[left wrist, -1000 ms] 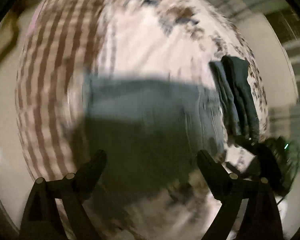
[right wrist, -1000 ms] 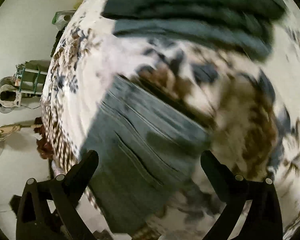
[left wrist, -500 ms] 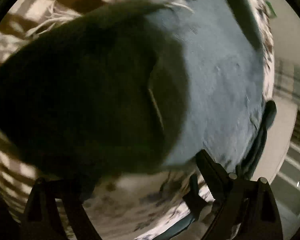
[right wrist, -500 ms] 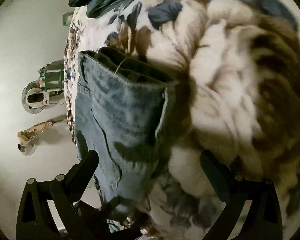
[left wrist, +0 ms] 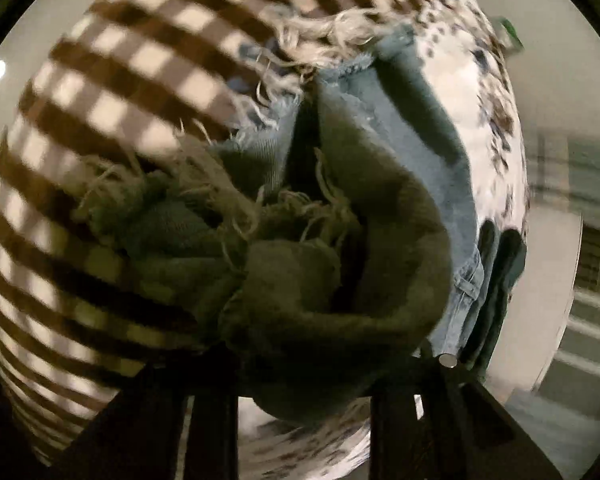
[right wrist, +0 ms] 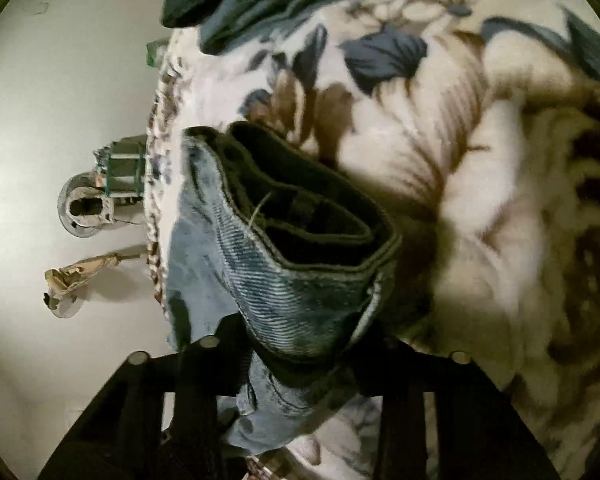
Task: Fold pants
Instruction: 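Lift the shorts with both tools, folding the waistband over onto the hem, then carry the folded shorts with both tools onto the dark jeans stack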
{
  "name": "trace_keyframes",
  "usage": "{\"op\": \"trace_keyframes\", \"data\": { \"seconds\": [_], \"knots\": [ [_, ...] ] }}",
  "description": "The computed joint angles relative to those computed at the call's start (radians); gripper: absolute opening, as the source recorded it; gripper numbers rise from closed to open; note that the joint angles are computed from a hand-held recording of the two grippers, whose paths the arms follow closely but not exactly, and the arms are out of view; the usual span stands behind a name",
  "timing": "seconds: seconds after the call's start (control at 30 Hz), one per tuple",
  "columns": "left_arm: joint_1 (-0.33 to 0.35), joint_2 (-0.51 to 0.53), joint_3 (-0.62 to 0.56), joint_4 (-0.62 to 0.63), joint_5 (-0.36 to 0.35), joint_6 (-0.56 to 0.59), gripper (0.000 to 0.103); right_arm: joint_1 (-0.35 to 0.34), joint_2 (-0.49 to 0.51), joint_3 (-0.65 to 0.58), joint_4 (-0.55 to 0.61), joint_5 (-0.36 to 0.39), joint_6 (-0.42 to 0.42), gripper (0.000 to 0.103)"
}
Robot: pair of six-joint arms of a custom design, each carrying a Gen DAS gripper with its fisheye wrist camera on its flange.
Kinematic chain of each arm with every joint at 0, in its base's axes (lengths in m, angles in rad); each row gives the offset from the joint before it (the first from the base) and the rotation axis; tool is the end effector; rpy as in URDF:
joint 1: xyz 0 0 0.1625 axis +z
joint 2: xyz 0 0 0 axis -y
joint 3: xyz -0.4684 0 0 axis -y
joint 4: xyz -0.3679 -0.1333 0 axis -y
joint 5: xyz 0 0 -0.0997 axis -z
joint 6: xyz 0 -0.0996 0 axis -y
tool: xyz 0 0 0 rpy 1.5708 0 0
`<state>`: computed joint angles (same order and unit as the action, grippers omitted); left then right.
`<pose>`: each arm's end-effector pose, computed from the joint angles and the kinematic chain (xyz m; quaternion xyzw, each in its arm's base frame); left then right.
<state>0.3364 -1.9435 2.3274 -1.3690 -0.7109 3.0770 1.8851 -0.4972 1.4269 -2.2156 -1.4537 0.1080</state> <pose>-0.1366 -0.2689 0.3517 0.6592 -0.5808 0.4765 0.0324 0.3541 -0.6205 -0.0319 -0.0935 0.9838 0.1507 0.0269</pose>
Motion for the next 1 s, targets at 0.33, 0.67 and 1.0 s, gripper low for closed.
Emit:
{"op": "trace_keyframes", "data": {
  "seconds": [0.33, 0.67, 1.0],
  "knots": [
    [-0.141, -0.161, 0.129, 0.146, 0.018, -0.078, 0.035, -0.035, -0.081, 0.137, -0.023, 0.003, 0.030, 0.060],
    [-0.021, -0.019, 0.001, 0.209, 0.060, -0.047, 0.021, -0.029, -0.087, 0.197, -0.179, 0.017, 0.096, 0.042],
    [-0.097, 0.006, -0.292, 0.498, 0.008, 0.060, 0.021, 0.089, -0.187, 0.133, -0.080, 0.016, 0.242, 0.035]
  ]
}}
